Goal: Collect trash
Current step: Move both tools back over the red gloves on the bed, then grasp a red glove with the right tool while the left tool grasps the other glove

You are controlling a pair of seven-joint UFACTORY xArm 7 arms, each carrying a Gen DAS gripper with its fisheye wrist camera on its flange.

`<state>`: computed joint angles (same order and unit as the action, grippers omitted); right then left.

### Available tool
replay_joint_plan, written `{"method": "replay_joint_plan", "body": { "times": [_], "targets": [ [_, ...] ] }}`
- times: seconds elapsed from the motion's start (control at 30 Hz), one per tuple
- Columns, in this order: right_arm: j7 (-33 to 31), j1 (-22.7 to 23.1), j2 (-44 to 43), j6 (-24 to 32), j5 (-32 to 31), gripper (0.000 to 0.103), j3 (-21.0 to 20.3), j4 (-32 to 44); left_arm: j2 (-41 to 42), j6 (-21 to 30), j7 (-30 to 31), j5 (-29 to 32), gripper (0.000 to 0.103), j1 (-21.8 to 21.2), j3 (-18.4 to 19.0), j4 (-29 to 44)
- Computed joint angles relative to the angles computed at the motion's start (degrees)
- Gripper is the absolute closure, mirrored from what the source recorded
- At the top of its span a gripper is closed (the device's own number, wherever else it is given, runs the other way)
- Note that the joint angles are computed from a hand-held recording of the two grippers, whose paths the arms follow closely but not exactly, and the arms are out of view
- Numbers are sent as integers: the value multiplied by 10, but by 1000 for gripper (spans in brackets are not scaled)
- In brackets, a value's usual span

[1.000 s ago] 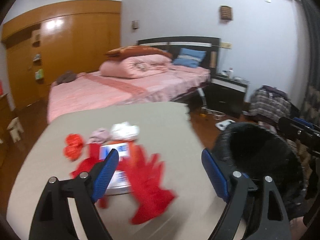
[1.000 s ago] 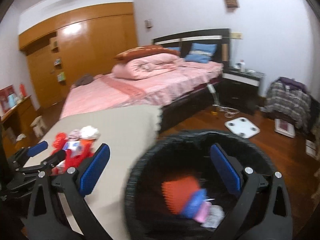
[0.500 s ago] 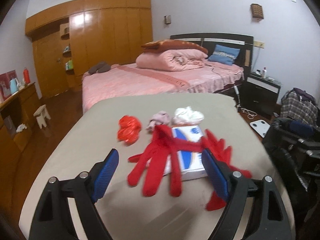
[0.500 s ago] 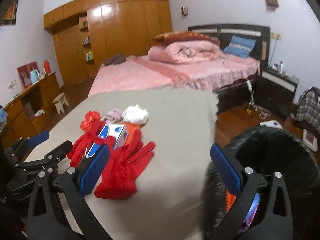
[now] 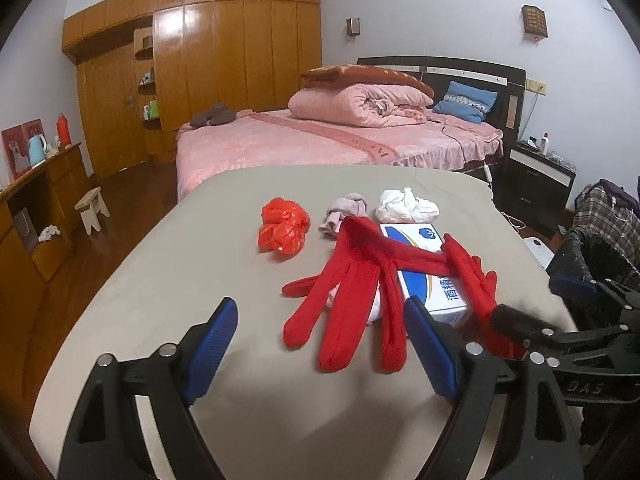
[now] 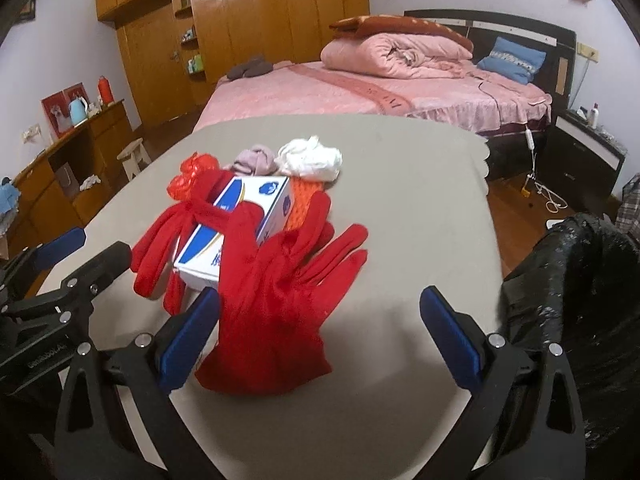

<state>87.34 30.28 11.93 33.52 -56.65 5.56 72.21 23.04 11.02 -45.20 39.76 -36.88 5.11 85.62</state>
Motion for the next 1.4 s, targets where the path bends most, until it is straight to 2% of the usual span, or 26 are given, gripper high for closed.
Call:
{"method": "replay_joint_plan", "body": {
  "times": [0.07, 0.2, 0.27, 0.43, 0.53, 0.63, 0.9, 1.2, 1.3, 1.4],
  "targets": [
    [-17, -3, 7, -6, 17, 20, 3, 3, 3, 2, 2, -3, 20, 0, -2, 3],
    [-46, -5, 19, -25, 45, 31, 0, 7, 4, 1, 1, -4, 20, -2, 0, 0],
    [-67, -10, 22, -52, 70, 44, -1, 3, 5, 2, 2, -6, 20, -2, -1, 1],
    [-97, -11, 18, -91, 105, 68, -10, -13, 10, 5, 9, -13, 20, -1, -3, 6],
    [-98, -6, 12, -102, 105, 86, -17, -19, 12, 7, 11, -15, 20, -3, -2, 9],
    [-73, -3, -4, -116, 81, 94, -25, -31, 13, 6, 13, -17, 20, -4, -2, 10],
    [9, -30, -46, -97, 10, 94, -15, -47, 30, -1, 39, -41, 21, 2, -12, 35],
    [6, -55, -41, -82, 10, 94, -1, -37, 114, 25, 126, -131, 27, 9, -34, 164],
    [-5, -54, -36, -79, 13, 94, -1, -32, 146, 51, 159, -162, 35, 12, -43, 210],
    [-15, -52, -30, -78, 17, 94, -2, -26, 173, 79, 199, -203, 54, 25, -65, 245]
  ]
}}
